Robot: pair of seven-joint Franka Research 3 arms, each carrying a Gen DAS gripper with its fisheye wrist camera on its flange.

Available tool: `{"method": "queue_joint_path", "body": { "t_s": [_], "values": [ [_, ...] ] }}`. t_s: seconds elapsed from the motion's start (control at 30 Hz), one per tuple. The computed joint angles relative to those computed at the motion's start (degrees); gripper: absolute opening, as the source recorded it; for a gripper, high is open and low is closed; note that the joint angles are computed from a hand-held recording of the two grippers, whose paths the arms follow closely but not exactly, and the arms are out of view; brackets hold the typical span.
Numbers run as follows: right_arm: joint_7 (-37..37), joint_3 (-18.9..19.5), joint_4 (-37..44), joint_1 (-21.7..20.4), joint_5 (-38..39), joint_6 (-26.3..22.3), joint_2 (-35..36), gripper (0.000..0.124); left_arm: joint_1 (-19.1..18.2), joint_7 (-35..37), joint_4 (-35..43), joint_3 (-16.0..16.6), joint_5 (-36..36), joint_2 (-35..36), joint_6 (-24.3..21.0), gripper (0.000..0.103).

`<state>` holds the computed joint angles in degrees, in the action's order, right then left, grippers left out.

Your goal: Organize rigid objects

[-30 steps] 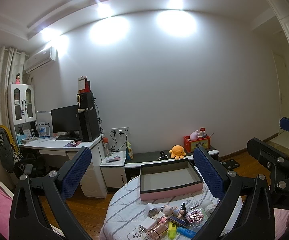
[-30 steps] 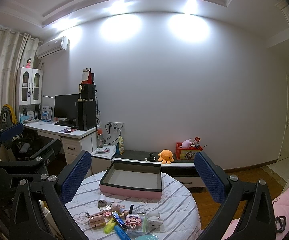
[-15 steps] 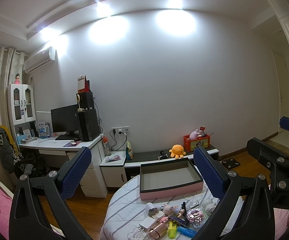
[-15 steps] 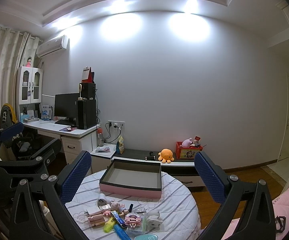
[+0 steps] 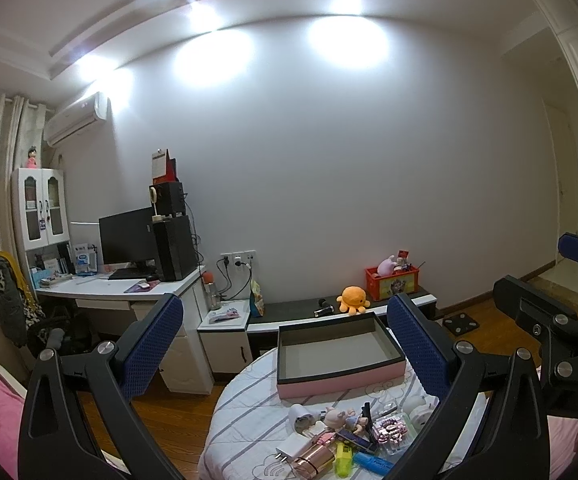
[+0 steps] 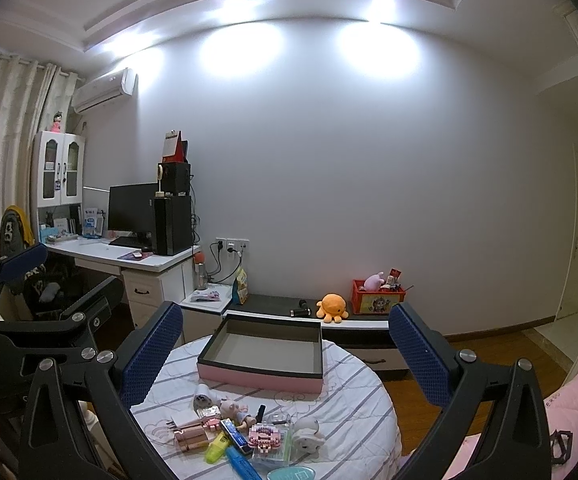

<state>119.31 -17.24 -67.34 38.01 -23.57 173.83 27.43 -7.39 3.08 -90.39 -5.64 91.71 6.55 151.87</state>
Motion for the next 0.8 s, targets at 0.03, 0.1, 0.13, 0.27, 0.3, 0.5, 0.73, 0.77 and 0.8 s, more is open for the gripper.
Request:
{"method": "queue_joint_path", "body": {
  "t_s": [0.03, 0.1, 0.13, 0.27, 0.3, 0.5, 0.73, 0.77, 0.8],
  "values": [
    [-0.5, 0.6, 0.4, -0.5, 0.5, -0.3, 0.3, 0.103, 0.1, 0.1, 0.0, 0.1, 0.0, 0.2, 0.4, 0.103],
    [-1.1, 1.0, 0.9, -0.9, 1.0, -0.7, 0.7, 0.103, 0.1, -0.5, 0.3, 0.2, 0.7, 0.5, 1.0, 0.103],
    [-0.9, 0.7, 1.0, -0.9, 1.0, -0.6, 1.0, 0.103, 0.1, -0.6, 0.5, 0.3, 0.8, 0.8, 1.2, 0.103],
    [-2.8, 2.7, 3.0, -2.5, 3.1, -2.1, 2.6, 0.103, 0.1, 0.5, 1.8, 0.7, 0.1, 2.6, 2.2, 0.103],
    [-3.7, 3.6, 3.7, -3.2, 4.0, -2.6, 3.2, 0.103, 0.0, 0.8, 2.1, 0.9, -0.1, 3.1, 2.4, 0.103],
    [-7.1, 5.7, 7.3, -5.3, 8.0, -3.7, 6.5, 0.103, -0.6, 2.2, 5.4, 2.5, -1.4, 6.9, 4.3, 0.103],
    [-9.6, 6.3, 4.4, -6.3, 12.0, -1.7, 8.2, 0.103, -0.8, -3.2, 4.2, 4.5, 0.9, 9.8, 7.0, 0.103],
    [-10.5, 7.2, 2.9, -6.9, 13.0, -1.4, 8.1, 0.103, -0.6, -3.3, 4.0, 4.6, 0.3, 10.3, 7.3, 0.103],
    [-10.4, 7.0, 1.2, -6.7, 13.8, -1.4, 8.0, 0.103, -0.5, -3.7, 3.4, 4.7, -0.1, 10.5, 7.9, 0.103]
  ]
}}
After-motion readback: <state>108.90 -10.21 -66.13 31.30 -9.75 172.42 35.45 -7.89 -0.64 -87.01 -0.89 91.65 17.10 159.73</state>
